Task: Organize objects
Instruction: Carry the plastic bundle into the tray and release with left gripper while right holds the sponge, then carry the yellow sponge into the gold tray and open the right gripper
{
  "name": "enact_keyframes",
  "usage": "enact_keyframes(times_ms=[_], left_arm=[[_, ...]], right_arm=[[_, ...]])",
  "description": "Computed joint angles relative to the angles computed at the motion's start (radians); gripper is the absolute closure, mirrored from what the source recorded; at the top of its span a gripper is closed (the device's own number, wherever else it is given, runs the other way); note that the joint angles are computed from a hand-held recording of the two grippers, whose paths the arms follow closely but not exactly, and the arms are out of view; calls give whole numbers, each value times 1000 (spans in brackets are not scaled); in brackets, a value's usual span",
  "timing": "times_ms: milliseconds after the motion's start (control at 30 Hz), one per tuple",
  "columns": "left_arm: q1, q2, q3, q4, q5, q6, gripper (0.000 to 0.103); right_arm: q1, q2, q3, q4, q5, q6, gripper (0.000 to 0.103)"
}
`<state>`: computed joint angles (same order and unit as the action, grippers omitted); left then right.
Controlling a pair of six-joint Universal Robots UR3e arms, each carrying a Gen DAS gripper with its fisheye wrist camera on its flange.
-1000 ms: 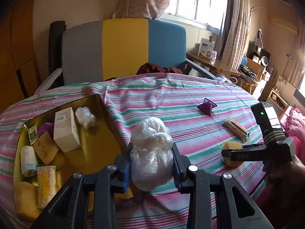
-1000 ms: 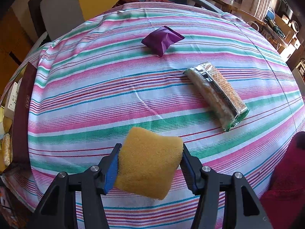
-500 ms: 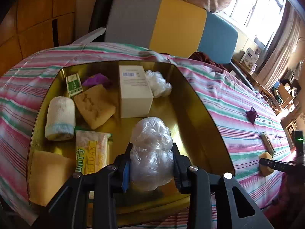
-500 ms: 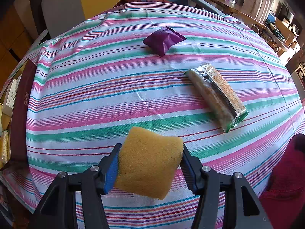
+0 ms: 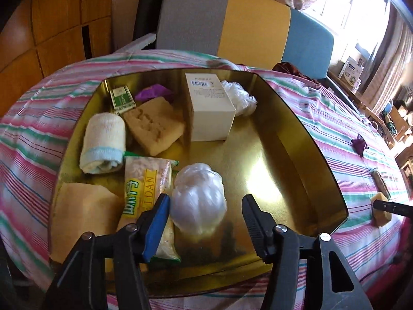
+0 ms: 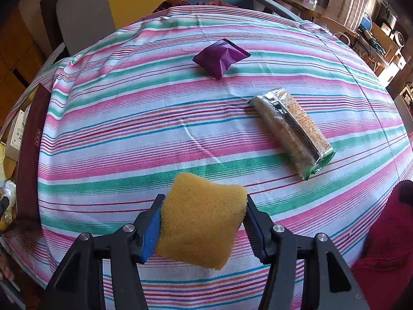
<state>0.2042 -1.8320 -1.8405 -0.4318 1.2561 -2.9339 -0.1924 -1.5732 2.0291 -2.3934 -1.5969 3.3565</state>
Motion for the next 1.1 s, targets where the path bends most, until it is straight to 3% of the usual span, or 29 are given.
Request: enact_keyframes(times_ms=[267,433,600,800,1100], left_arm=[[24,64,-56,77,5,8,37],[41,91,-74,90,-3,10,37],[65,124,-107,117,-8,7,33],[105,151,-141,139,-16,0,31],[158,149,-155,141,-34,-6,30]], right_arm=[[9,-48,33,-80,63,-24,46],[80,-21,-17,-174,168,-35,46],[272,146,-263,-211,202,-47,46],[435,417,-640,-113,182,-100,46],[523,779,-1152,105,116,-169,43]])
